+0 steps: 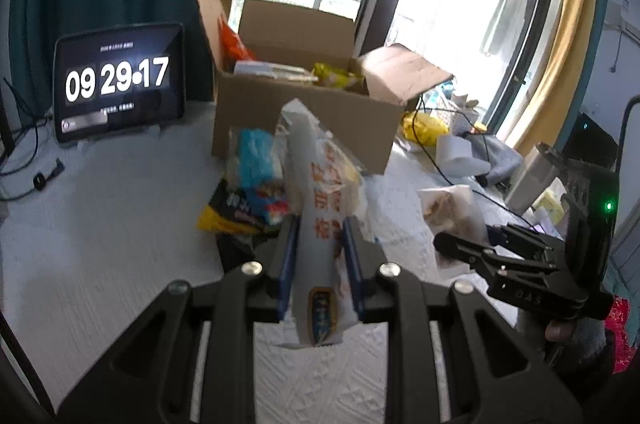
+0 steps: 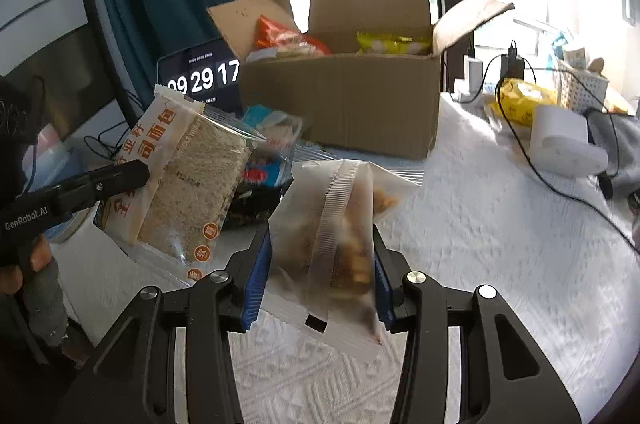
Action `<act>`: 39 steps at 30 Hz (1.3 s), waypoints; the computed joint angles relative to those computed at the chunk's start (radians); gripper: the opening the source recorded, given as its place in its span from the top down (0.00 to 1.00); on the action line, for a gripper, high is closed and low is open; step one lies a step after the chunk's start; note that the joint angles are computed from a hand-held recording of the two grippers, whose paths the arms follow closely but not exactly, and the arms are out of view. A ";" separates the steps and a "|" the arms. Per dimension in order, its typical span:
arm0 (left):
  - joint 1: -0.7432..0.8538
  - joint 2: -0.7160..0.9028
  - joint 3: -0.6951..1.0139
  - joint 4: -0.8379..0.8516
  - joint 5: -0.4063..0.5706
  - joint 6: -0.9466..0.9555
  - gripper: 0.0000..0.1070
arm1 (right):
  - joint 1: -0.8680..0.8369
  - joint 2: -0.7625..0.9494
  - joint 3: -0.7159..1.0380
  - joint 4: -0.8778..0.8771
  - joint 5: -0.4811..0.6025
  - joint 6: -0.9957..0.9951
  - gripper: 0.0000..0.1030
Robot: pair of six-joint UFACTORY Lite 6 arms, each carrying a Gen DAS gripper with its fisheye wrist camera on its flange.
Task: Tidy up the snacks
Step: 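Carry both packs into the cardboard box and open both grippers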
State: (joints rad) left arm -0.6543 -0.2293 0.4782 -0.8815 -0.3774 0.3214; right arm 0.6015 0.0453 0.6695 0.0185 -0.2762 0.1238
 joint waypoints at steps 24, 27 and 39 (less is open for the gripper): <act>0.013 0.415 0.556 -0.294 0.046 0.431 0.78 | -0.301 0.128 0.294 -0.713 0.009 0.546 0.54; 0.019 0.485 0.657 -0.317 0.046 0.486 0.78 | -0.335 0.155 0.330 -0.778 0.002 0.599 0.54; 0.101 0.838 1.229 -0.587 0.093 0.950 0.78 | -0.429 0.231 0.494 -0.939 0.015 0.734 0.54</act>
State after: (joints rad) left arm -0.5532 0.6085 1.7073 -1.4689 -0.2844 1.2716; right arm 0.1729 0.2766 1.1634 -0.9200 -0.2616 0.8578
